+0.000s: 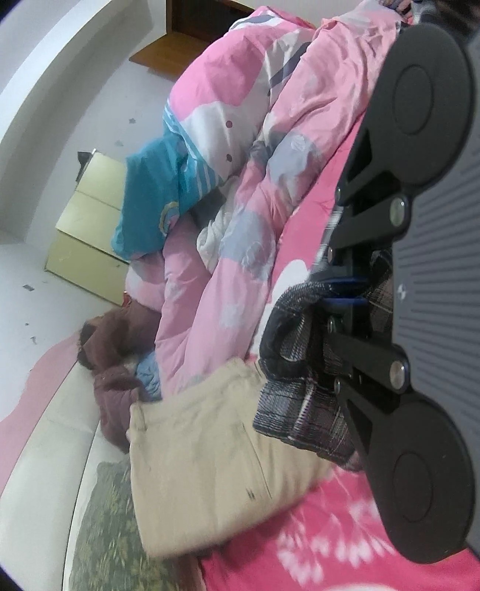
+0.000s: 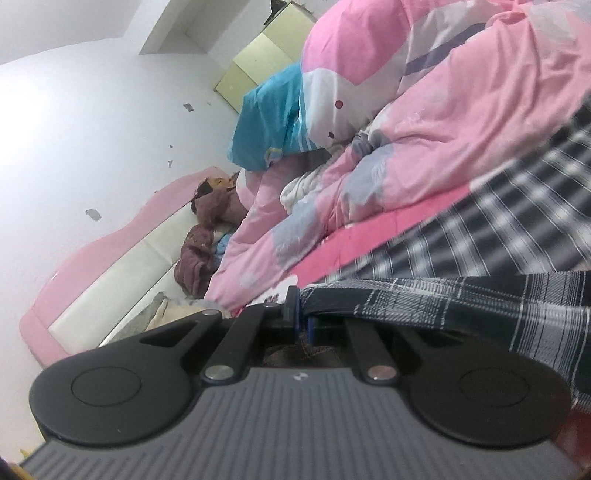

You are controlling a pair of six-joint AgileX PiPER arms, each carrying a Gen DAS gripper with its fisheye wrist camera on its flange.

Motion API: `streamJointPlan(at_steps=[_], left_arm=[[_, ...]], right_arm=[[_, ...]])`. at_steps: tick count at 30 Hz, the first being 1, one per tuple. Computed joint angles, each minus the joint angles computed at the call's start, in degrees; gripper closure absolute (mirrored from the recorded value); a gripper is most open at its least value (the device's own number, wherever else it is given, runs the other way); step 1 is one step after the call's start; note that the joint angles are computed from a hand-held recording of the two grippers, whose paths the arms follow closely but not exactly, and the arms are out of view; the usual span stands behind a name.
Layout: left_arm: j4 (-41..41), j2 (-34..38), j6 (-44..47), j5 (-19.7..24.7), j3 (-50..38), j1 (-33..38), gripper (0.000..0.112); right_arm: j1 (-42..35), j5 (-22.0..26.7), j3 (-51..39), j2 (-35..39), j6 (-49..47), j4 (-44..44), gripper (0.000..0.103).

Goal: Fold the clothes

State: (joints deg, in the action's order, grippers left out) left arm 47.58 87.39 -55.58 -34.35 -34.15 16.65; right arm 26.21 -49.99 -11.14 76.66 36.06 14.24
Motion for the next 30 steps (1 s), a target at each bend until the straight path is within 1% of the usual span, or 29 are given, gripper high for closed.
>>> streamJointPlan(at_steps=[2,4,7,9,13,14,15,16,17,18,19,20,21,22,23,24,25,26,28,30], left_arm=[[-1.4,3.8,0.0,3.3,-5.0,-2.9,0.105],[-0.4,7.9,-2.3,6.2,-10.0,-4.9,0.105],[0.3,14.1,-4.0,10.4,-17.3,-7.4,0.105],[1.7,17.5,-5.6,12.3,-21.0,-8.4,0.105],[2.0,22.9,-5.9,15.3,-26.1,-9.9,0.104],[3.0,23.8,-6.9,15.9,-27.0,-10.0,0.103],[5.5,24.7,-9.9,16.2,-27.9,-9.8,0.101],[10.1,25.6,-15.2,15.8,-28.8,-9.2,0.095],[14.7,26.4,-20.6,15.2,-29.7,-8.6,0.091],[19.2,27.2,-25.7,14.5,-30.7,-7.9,0.089],[23.1,27.6,-30.9,12.7,-31.2,-6.8,0.082],[25.9,27.7,-34.5,10.9,-31.5,-5.8,0.072],[27.0,27.4,-36.5,9.2,-31.4,-4.8,0.067],[27.7,26.9,-38.0,7.6,-31.2,-3.9,0.057],[26.3,25.8,-37.2,6.8,-30.2,-3.3,0.049],[24.6,24.5,-36.0,6.3,-29.1,-2.7,0.044],[23.6,23.3,-35.1,6.2,-28.2,-2.4,0.034],[22.9,21.9,-34.6,6.2,-27.3,-2.0,0.028],[22.4,19.0,-34.5,6.0,-25.4,-1.0,0.026],[25.6,15.4,-37.7,6.0,-23.7,0.1,0.026]], right_arm=[[-6.9,1.9,-4.0,3.2,4.1,-8.6,0.101],[-11.3,3.2,-7.9,6.8,6.4,-14.1,0.101],[-17.6,4.1,-14.1,13.8,12.9,-23.0,0.101],[-19.2,5.3,-17.7,17.7,13.6,-24.8,0.101],[-22.6,5.6,-23.8,26.6,17.8,-29.8,0.101],[-23.5,5.3,-25.3,28.9,19.4,-31.4,0.101],[-24.5,4.9,-26.4,30.8,21.6,-33.7,0.101],[-25.7,4.7,-27.6,32.8,24.5,-36.1,0.1],[-26.8,4.5,-28.9,34.8,27.5,-38.4,0.097],[-27.9,4.1,-29.7,36.3,30.9,-40.9,0.097],[-29.0,3.7,-30.7,37.9,34.4,-43.4,0.096],[-30.3,2.7,-31.4,39.6,38.8,-46.3,0.094],[-31.1,0.8,-31.1,40.4,41.0,-47.4,0.092],[-31.7,-1.2,-30.8,41.2,42.8,-48.1,0.088],[-32.4,-3.3,-30.5,42.1,44.6,-48.9,0.083],[-33.1,-5.3,-30.2,43.0,46.4,-49.7,0.08],[-33.0,-6.9,-29.2,42.8,46.3,-48.7,0.07],[-32.5,-7.6,-28.1,42.2,46.1,-47.6,0.06],[-31.7,-8.7,-26.0,40.7,45.7,-45.6,0.054],[-30.7,-8.9,-23.7,38.7,46.0,-44.1,0.051]])
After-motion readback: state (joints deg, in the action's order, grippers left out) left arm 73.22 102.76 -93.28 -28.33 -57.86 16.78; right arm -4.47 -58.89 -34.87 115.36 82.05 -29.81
